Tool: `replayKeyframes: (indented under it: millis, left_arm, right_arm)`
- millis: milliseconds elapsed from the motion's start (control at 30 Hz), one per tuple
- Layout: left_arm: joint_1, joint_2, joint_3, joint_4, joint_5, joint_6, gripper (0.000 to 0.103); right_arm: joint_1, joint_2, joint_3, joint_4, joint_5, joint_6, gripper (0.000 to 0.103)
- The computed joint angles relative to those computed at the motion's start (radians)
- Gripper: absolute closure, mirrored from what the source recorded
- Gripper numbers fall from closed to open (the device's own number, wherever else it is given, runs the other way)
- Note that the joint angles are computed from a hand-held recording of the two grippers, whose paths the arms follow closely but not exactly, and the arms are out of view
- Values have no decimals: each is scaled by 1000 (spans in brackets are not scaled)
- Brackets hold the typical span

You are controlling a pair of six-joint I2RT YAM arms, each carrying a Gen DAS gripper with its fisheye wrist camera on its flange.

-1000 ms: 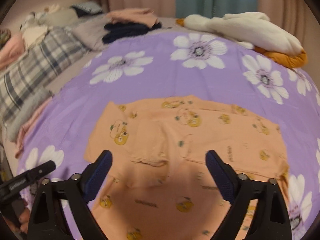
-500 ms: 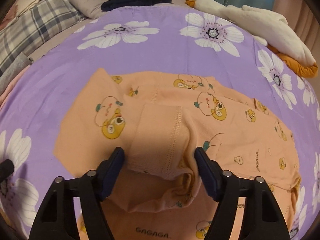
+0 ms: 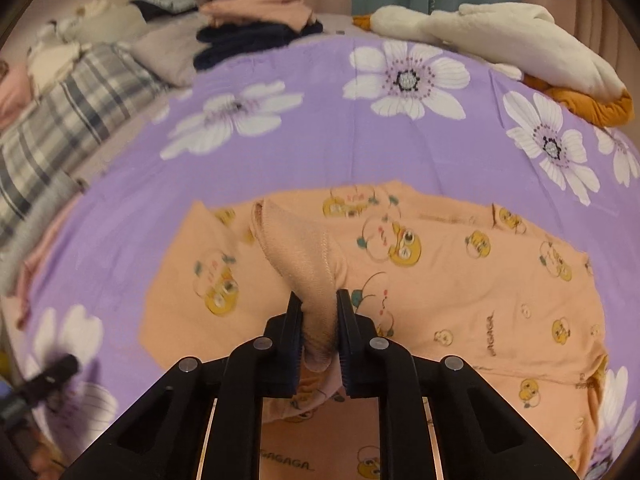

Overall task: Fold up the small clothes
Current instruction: 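Move the right gripper over the garment side edge and grasp it, then lift the side edge and fold it over the garment body, open right gripper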

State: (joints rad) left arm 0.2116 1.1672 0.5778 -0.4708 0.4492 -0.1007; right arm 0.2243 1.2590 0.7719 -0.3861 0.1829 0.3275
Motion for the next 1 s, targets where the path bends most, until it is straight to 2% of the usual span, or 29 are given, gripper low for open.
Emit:
replayKeyframes:
  millis: [367,733,1000]
  left_arm:
    - [-31,10,13,-12,-1,-12,28]
    - [-83,-11,23,-43,15,-33,28]
    - [-144,-9,33,-42,12,-54,29]
  right_arm:
    - [-97,-165,100,-78,-149,-26,89]
    - [-201,-181,231,-120,-184,-73,89]
    - [-303,-239,214,-120,-253,-92,89]
